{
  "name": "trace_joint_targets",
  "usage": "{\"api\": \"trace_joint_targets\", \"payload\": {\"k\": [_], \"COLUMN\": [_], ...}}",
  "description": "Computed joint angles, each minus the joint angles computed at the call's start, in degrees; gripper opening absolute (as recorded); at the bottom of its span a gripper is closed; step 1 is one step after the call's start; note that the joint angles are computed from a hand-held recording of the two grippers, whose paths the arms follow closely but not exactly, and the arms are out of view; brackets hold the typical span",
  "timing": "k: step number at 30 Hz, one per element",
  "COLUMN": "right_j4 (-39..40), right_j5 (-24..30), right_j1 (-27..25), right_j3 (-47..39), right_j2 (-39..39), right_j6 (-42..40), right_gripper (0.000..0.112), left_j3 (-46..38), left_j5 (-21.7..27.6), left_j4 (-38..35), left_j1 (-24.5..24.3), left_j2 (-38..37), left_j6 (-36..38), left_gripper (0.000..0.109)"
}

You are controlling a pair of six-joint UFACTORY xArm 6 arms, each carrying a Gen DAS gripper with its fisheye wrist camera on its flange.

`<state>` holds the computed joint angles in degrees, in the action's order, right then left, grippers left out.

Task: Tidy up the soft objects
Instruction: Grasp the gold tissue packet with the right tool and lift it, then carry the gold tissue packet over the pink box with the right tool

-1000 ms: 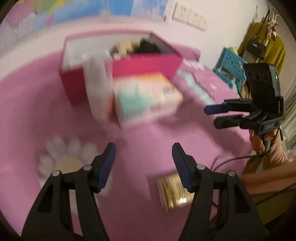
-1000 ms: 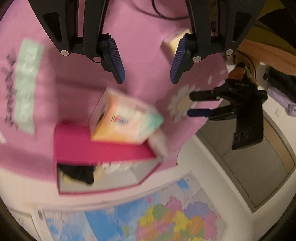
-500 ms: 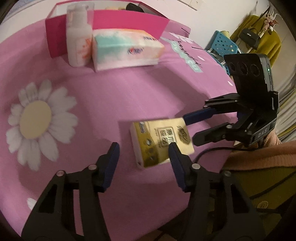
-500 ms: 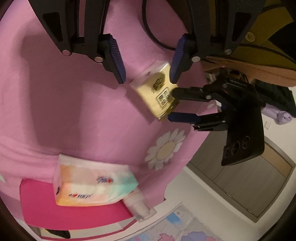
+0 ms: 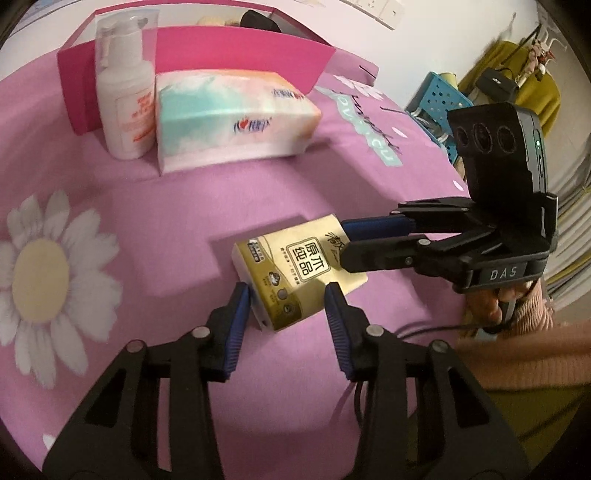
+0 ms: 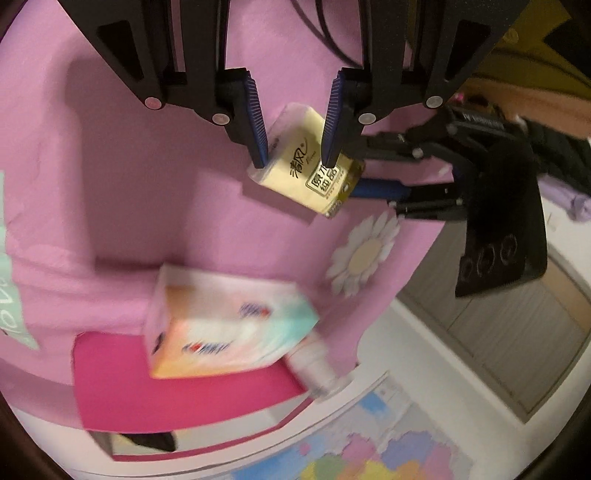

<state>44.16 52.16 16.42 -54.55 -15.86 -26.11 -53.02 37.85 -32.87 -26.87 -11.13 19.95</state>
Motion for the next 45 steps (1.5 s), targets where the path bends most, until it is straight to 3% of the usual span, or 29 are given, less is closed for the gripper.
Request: {"api": "trace_joint_targets", "payload": {"k": [6, 21, 45], "right_j4": [0.1, -1.5, -0.5], "right_j5": [-1.4, -3.0, -7.9], "right_j1": [-0.8, 0.3, 1.6], "right_j3": [0.0, 2.9, -1.8], "right_j2": [0.7, -2.4, -0.4], "right_j6": [0.9, 2.3, 1.5], "right_gripper": [0.032, 0.03, 0.03], "left_j3": [-1.9, -1.1, -3.7], "left_j5": [-1.6, -1.9, -3.8], "left_j4": [4.3, 6.3, 10.1], "left_j1": [-0.4, -0.8, -0.4], "left_j2": [1.9, 0.9, 0.9], "left_j6": [-3.7, -5.8, -7.4], "left_gripper": [0.044, 0.042, 0.042]}}
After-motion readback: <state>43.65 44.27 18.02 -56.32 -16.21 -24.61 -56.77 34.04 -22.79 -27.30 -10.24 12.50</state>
